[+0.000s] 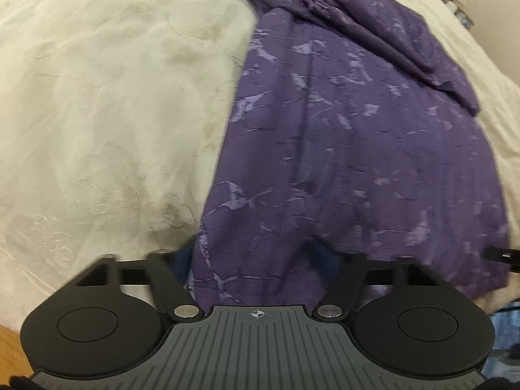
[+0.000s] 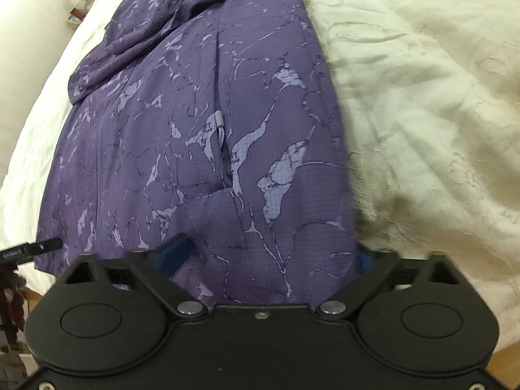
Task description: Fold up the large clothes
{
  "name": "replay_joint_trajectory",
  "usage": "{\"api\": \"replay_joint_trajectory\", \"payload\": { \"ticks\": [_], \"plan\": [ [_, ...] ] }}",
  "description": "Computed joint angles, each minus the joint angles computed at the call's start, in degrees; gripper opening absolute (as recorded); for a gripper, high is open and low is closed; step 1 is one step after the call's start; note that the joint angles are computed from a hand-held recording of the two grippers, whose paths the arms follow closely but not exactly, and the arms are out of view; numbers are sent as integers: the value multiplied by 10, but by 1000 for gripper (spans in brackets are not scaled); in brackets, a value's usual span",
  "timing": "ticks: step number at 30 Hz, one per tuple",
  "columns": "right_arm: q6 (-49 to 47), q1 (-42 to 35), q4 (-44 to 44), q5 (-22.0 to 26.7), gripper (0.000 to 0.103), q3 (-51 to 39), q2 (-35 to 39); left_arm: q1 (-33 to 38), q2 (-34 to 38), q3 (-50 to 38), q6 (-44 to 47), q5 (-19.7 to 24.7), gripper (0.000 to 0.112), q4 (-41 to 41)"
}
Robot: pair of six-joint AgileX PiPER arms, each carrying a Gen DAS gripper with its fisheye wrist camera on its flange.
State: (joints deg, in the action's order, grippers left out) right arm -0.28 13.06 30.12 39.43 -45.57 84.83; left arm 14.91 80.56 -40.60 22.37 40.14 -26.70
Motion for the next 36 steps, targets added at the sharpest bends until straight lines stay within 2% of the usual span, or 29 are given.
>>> {"api": "replay_joint_trajectory", "payload": {
  "ticks": [1, 2, 3, 4, 6, 9, 11, 15, 18, 22, 27, 32, 36],
  "plan": [
    [2, -3, 2, 9, 62, -5, -2, 10, -3, -1, 15, 11, 32, -17],
    [-4, -6, 10, 17, 54, -9, -5, 17, -10, -1, 23, 20, 25, -26],
    [3, -4, 5, 22, 41, -13, -10, 22, -16, -3, 29, 30, 14, -31],
    [21, 3, -11, 32, 32, -23, -14, 31, -23, -5, 43, 42, 11, -42],
    [19, 0, 0, 50, 22, -36, -23, 59, -31, -18, 68, 80, 9, -67],
    [-9, -30, 50, 74, 19, -45, -48, 124, -27, -51, 119, 161, 7, -139],
    [-16, -47, 64, 93, 18, -62, -65, 142, -24, -80, 128, 200, 7, -162],
    [8, -65, 83, 91, 16, -117, -75, 163, -6, -140, 126, 241, 7, -237],
    [44, -62, 77, 56, 16, -168, -57, 160, 26, -195, 114, 230, 7, -289],
    [122, -44, 47, -11, 16, -234, -11, 133, 91, -279, 103, 187, 7, -353],
    [206, -44, -3, -73, 16, -325, 65, 95, 198, -420, 72, 148, 7, -380],
    [282, -39, -84, -70, 16, -459, 171, 53, 284, -544, 22, 103, 7, -346],
    [302, -45, -116, -21, 16, -595, 272, 25, 336, -614, -40, 72, 7, -302]
  ]
}}
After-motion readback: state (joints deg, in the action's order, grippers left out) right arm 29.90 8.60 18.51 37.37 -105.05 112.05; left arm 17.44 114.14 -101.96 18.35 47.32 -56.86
